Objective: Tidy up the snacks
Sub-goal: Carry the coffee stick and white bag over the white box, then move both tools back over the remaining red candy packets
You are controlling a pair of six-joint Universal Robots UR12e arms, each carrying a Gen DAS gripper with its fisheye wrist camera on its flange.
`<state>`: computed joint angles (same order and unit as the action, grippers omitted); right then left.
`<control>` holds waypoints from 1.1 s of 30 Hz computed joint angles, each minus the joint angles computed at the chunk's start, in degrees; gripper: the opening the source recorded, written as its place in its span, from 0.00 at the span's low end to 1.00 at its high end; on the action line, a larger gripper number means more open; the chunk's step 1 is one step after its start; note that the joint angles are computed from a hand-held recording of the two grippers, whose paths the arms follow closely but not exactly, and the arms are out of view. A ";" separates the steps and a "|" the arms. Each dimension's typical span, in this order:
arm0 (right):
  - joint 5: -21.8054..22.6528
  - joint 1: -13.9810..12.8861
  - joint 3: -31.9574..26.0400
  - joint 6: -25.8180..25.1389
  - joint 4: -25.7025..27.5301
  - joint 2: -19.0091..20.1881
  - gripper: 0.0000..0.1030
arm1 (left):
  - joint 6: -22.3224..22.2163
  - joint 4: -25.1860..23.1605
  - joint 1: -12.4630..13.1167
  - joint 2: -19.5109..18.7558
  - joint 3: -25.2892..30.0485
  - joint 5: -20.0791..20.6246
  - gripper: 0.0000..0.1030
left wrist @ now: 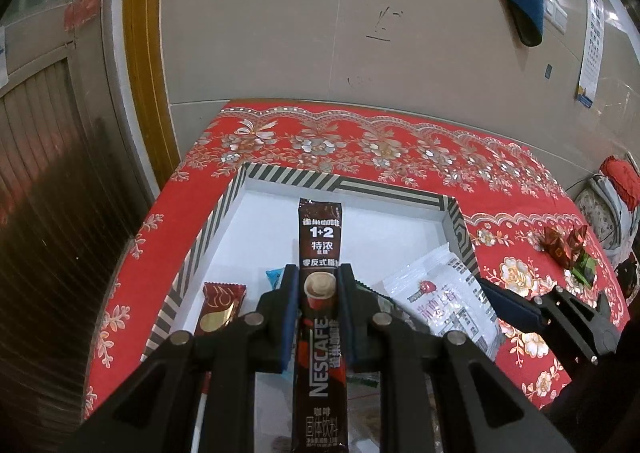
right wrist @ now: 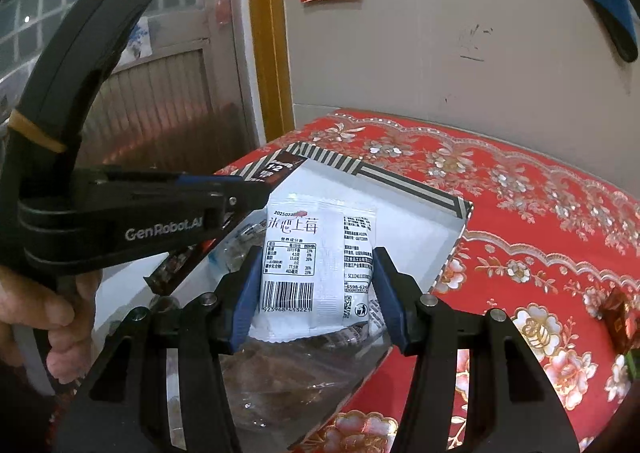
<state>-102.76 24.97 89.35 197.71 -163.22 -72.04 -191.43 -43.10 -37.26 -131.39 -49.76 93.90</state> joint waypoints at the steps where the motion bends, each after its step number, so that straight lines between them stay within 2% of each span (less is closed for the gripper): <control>1: -0.38 0.11 0.00 -0.24 -0.26 0.02 0.52 | 0.03 -0.06 -0.01 -0.03 0.07 0.01 0.21; 25: -1.52 0.26 0.38 -0.52 -0.72 -0.19 0.52 | 0.46 0.10 -0.10 0.02 -0.08 0.13 0.26; 27: -1.45 0.19 0.59 -0.31 -1.07 -0.31 0.53 | 0.29 -0.04 -0.09 0.03 -0.05 0.29 0.31; 30: -1.56 0.08 0.88 0.32 -1.32 -0.45 0.53 | -0.18 0.00 -0.15 0.01 0.00 1.03 0.46; 33: -1.57 -0.01 0.99 0.64 -1.55 -0.49 0.53 | -0.29 0.09 -0.16 -0.01 0.04 1.23 0.48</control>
